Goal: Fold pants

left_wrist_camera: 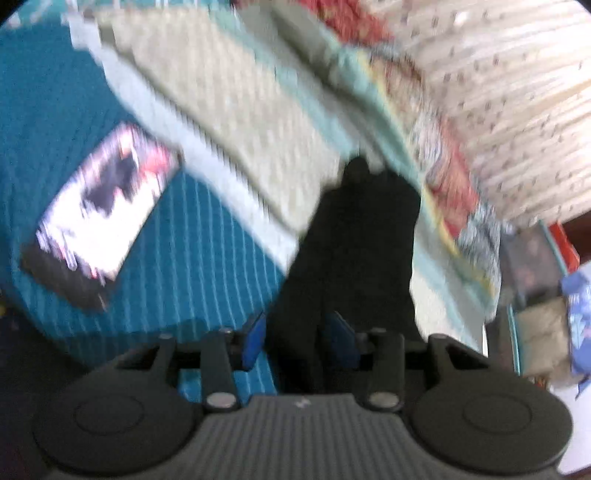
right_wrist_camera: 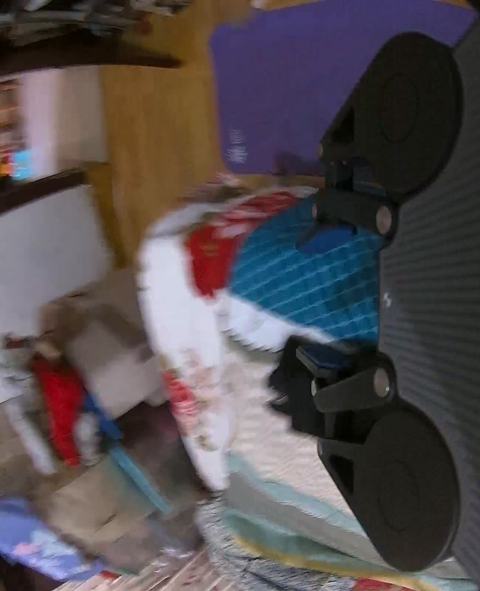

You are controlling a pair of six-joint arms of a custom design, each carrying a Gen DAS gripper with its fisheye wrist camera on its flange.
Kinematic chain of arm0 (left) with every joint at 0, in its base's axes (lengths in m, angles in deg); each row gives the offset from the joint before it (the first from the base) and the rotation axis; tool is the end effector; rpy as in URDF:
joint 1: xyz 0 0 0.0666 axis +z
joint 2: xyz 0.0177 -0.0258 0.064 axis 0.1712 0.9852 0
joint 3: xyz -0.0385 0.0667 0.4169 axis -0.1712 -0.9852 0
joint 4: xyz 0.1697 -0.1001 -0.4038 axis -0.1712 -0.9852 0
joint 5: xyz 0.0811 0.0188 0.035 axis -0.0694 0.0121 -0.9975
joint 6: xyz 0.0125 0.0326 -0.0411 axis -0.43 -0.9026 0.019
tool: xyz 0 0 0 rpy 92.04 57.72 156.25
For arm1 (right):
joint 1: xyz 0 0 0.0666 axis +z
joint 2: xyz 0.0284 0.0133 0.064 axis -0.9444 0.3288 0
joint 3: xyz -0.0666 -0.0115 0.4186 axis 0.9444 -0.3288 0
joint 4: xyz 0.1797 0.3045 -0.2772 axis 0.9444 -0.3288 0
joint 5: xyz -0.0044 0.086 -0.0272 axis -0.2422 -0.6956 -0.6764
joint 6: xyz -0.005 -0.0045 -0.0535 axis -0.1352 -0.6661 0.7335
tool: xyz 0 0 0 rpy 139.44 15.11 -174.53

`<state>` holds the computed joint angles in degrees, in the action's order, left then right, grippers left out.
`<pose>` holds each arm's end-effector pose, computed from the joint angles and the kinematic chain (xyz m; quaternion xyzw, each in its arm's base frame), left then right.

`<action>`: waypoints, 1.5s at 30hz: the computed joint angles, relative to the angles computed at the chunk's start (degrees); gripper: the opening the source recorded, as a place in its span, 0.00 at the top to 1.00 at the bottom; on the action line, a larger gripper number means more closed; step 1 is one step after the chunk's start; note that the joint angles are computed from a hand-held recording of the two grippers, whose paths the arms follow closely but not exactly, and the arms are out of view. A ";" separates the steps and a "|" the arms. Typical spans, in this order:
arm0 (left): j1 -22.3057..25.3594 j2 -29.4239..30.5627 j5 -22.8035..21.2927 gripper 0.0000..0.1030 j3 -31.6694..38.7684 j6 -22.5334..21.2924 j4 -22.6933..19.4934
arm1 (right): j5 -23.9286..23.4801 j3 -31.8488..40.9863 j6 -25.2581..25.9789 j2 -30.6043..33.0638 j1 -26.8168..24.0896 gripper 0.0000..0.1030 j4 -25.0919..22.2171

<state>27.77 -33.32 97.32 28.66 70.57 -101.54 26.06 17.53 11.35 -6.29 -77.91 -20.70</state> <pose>0.2631 0.0700 0.3511 -0.3832 0.8189 -0.2601 0.3389 0.4441 -0.0686 0.3545 0.4976 0.7609 -0.0139 0.4163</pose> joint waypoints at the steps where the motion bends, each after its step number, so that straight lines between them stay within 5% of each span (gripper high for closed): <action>1: 0.77 0.80 -0.27 0.61 0.64 -0.77 0.38 | 0.34 0.71 1.31 0.47 0.79 0.44 1.84; 4: 0.66 6.61 -0.72 0.59 3.15 -2.78 5.65 | -2.48 3.05 7.53 1.00 4.45 0.44 5.64; 6: -1.84 12.80 -4.40 0.44 6.23 -6.18 10.38 | -7.05 4.72 11.17 2.16 7.36 0.44 7.55; 10: -5.66 26.90 -5.38 0.36 14.66 -8.00 15.48 | -15.82 7.27 13.08 5.94 14.53 0.44 7.88; 12: -7.61 33.03 -6.13 0.14 19.36 -8.77 16.01 | -19.85 7.76 12.43 8.12 18.32 0.44 7.50; 14: -10.07 38.71 -10.61 0.06 23.91 -9.98 15.75 | -23.03 8.62 12.90 10.47 21.25 0.44 6.79; 16: -11.00 42.28 -11.92 0.26 26.66 -10.35 16.52 | -25.14 10.67 14.67 12.86 23.82 0.44 4.47; 17: -11.05 43.39 -10.49 0.67 27.30 -10.91 17.12 | -26.15 12.04 15.87 14.30 25.15 0.44 3.22; 18: -11.14 43.90 -8.78 0.88 27.52 -11.25 16.76 | -27.21 13.57 17.49 15.61 26.23 0.44 2.11; 23: -11.30 31.21 -1.50 0.89 15.50 -16.38 22.80 | -29.05 24.40 29.26 22.51 29.27 0.45 -2.35; 29: -9.12 12.39 -0.42 0.89 0.30 -11.33 16.86 | -34.38 41.97 37.78 35.29 32.44 0.44 -7.02; 33: -6.32 8.57 1.76 0.89 -4.15 -2.64 18.11 | -33.98 54.26 37.02 46.29 35.79 0.43 -12.07; 37: -6.58 7.67 -0.02 0.88 -4.13 -2.47 17.82 | -33.02 67.76 31.28 57.10 38.34 0.37 -19.94; 39: -7.38 7.70 -0.80 0.88 -3.85 -2.49 17.33 | -34.63 71.85 27.12 60.07 39.00 0.55 -23.72; 40: -7.41 7.98 -0.88 0.88 -3.59 -2.78 17.21 | -31.95 72.94 27.74 60.59 39.61 0.84 -24.44; 42: -8.05 9.05 -1.63 0.88 -2.63 -3.28 17.50 | -30.48 71.45 29.54 58.78 39.94 0.87 -23.28; 45: -6.91 10.22 -0.83 0.88 -1.22 -4.84 18.05 | -31.31 64.39 27.03 52.53 37.43 0.88 -14.04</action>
